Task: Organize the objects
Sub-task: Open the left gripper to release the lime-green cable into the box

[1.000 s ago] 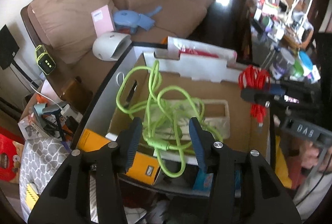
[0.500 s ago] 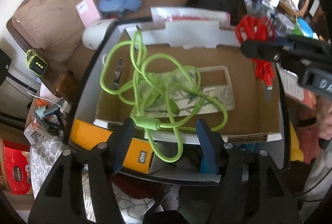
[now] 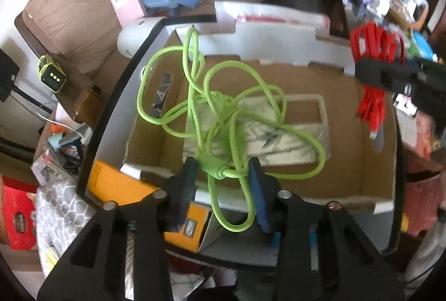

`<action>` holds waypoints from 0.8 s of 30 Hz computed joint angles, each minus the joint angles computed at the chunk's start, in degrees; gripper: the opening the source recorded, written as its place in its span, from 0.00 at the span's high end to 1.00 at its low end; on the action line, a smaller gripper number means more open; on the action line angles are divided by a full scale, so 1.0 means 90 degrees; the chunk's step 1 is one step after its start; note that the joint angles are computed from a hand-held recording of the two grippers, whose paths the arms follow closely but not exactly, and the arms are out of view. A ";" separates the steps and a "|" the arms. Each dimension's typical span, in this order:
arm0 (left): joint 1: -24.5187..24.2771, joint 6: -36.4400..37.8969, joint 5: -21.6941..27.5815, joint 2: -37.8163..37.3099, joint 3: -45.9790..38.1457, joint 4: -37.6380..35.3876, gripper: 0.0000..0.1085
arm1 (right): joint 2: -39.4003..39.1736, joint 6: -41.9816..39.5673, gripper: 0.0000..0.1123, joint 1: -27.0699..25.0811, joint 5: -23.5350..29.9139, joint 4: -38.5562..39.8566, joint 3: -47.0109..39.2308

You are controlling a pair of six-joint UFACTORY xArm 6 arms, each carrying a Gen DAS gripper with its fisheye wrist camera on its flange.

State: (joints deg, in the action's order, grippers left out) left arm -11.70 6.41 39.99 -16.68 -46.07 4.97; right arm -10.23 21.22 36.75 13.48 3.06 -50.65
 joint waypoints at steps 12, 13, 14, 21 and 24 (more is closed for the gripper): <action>0.0160 -0.0087 -0.0983 0.0289 -0.0134 -0.1375 0.72 | 0.0013 0.0057 0.74 -0.0001 -0.0009 -0.0044 -0.0005; 0.0108 -0.0224 -0.1056 0.0353 -0.0131 -0.1312 0.72 | 0.0012 0.0039 0.74 -0.0001 0.0002 -0.0032 -0.0006; 0.0049 -0.0270 -0.1178 0.0370 -0.0101 -0.1357 0.72 | 0.0012 0.0030 0.74 0.0001 0.0024 -0.0031 -0.0014; -0.0170 -0.0308 -0.1185 0.0557 -0.0198 -0.1586 0.69 | 0.0000 0.0029 0.74 0.0008 0.0039 -0.0040 -0.0014; -0.0142 -0.0263 -0.0971 0.0606 -0.0305 -0.1722 0.64 | 0.0005 0.0053 0.74 0.0009 0.0050 -0.0055 -0.0028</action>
